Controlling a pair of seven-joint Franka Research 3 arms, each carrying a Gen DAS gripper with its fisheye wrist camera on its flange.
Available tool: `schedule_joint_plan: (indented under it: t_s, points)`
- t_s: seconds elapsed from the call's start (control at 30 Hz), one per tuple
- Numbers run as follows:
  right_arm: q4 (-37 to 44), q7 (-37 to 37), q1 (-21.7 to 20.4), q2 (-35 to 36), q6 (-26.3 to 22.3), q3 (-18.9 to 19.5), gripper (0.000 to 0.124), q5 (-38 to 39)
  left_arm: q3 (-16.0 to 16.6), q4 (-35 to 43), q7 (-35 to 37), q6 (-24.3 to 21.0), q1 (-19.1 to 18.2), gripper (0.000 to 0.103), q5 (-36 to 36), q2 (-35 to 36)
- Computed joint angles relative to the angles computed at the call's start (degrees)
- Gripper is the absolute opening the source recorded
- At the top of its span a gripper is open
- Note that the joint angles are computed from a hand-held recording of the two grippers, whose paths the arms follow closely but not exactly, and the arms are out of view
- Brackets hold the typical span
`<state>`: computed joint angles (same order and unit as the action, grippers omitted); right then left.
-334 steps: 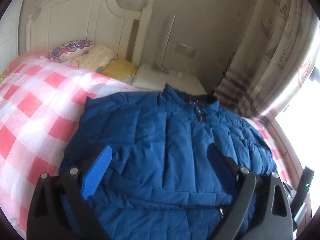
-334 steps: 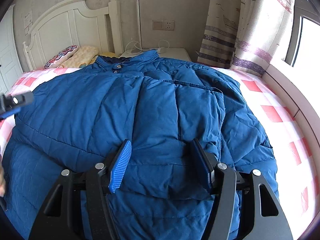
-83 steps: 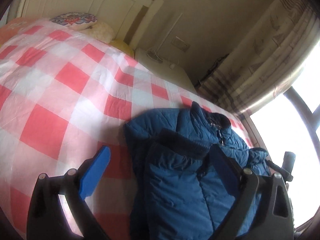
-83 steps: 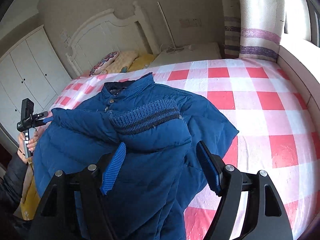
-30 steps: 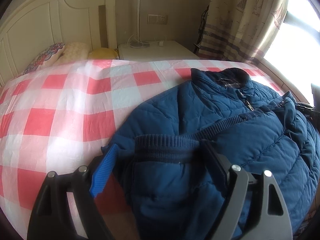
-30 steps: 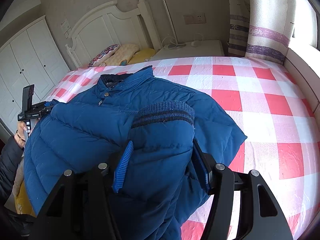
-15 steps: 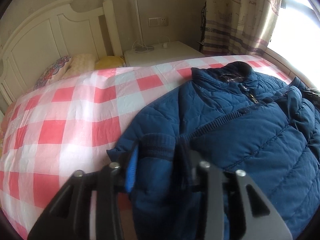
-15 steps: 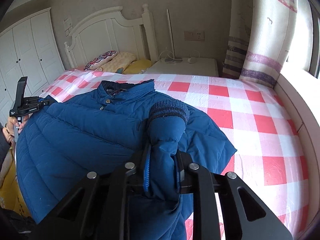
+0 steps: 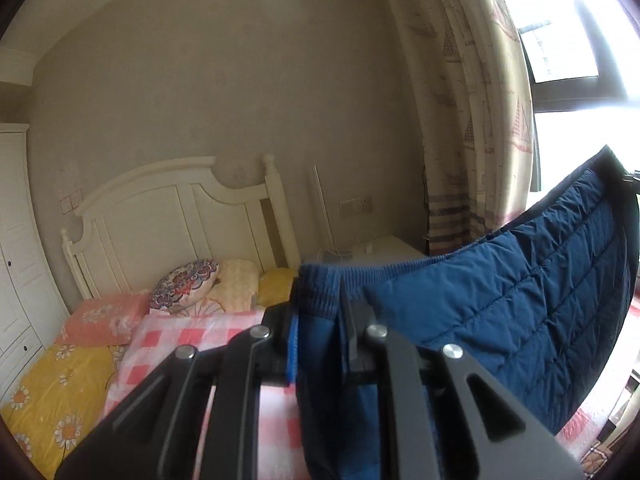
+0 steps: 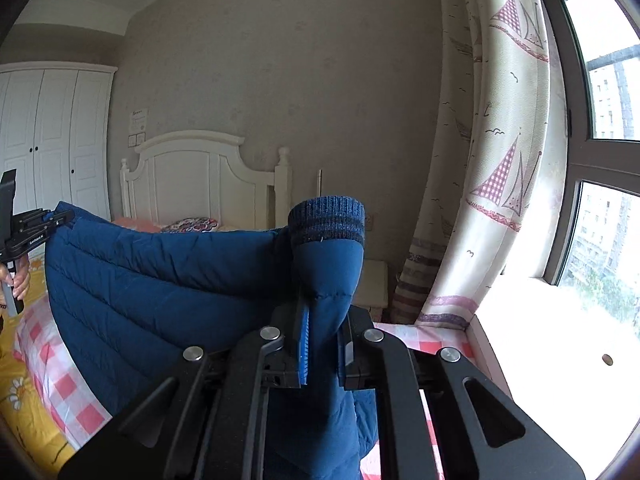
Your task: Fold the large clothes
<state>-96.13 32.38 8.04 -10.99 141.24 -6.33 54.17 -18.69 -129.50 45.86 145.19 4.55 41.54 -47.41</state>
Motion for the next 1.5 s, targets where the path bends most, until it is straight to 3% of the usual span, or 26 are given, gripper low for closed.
schedule_joint_plan:
  t_s: [0.1,0.23,0.37,0.43,0.47,0.5,0.6,0.67,0.83,1.03,1.13,1.17,1.2,1.27,1.37,1.4,1.47,1.5]
  points:
    - [11.08,12.21,-1.14,9.98,-1.19,1.91,0.009,-7.16,-1.66,10.47,0.53,-4.05,4.28,0.015,1.40,8.25]
    - [19.62,27.87,-1.61,21.98,-2.03,4.30,0.009,-21.46,-3.68,21.64,-0.20,-9.91,6.53,0.015,4.97,21.86]
    - [27.78,39.37,-0.83,35.08,-7.96,4.25,0.009,-32.52,-4.93,26.59,-5.07,-13.86,6.74,0.016,9.25,34.99]
    - [28.84,42.85,-0.71,39.81,-10.40,4.73,0.010,-36.86,-5.26,28.78,-7.78,-17.33,6.06,0.016,12.46,42.32]
    - [26.46,42.66,-1.29,39.50,-9.85,5.59,0.011,-35.37,-4.91,29.20,-8.65,-18.88,5.40,0.016,12.83,45.49]
    - [24.14,42.36,-1.89,38.56,-7.54,6.46,0.011,-34.22,-4.38,29.56,-9.13,-20.07,4.62,0.016,12.21,48.60]
    - [24.34,41.23,-3.85,39.13,-7.78,8.18,0.011,-31.47,-2.65,32.42,-4.55,-26.44,2.35,0.015,7.39,55.87]
    - [23.56,40.65,-5.01,38.56,-7.97,9.18,0.011,-28.79,-1.24,32.67,-3.65,-27.42,0.49,0.016,10.29,56.10]
    - [19.45,39.30,-5.05,35.89,-4.77,9.39,0.011,-26.45,2.47,32.11,-3.82,-27.53,-2.00,0.017,7.64,55.74]
    - [22.41,40.96,-4.16,37.39,-7.38,8.38,0.013,-29.21,6.63,33.11,-4.08,-27.49,-5.73,0.018,6.27,56.08]
    - [26.71,42.88,-4.94,38.87,-12.62,8.13,0.037,-29.51,8.84,34.01,-4.50,-28.65,-7.67,0.029,5.84,56.75]
    - [26.07,44.16,-5.11,37.99,-11.83,7.93,0.052,-29.51,9.57,34.29,-5.44,-29.88,-8.60,0.043,6.39,56.71]
    - [23.43,44.47,-5.37,35.93,-8.44,7.90,0.055,-27.99,10.40,34.34,-6.59,-30.65,-9.35,0.060,6.82,56.42]
    - [18.63,40.59,-6.54,31.84,-1.86,9.57,0.055,-23.31,11.63,32.23,-9.80,-28.62,-9.68,0.077,7.08,53.60]
    - [18.15,31.04,-5.95,29.18,-2.78,11.65,0.055,-21.03,11.47,27.84,-19.42,-25.52,-10.09,0.085,12.14,47.01]
    - [18.04,28.54,-4.73,28.62,-3.53,11.91,0.055,-22.01,11.18,26.67,-20.43,-22.38,-9.84,0.089,11.78,45.04]
    - [18.17,25.42,-1.80,28.29,-5.38,12.09,0.055,-24.95,10.33,27.38,-16.30,-17.48,-9.79,0.092,7.49,44.28]
    - [17.56,24.42,-0.07,28.07,-4.78,11.97,0.055,-26.94,9.41,29.84,-13.17,-18.28,-10.29,0.094,6.23,45.93]
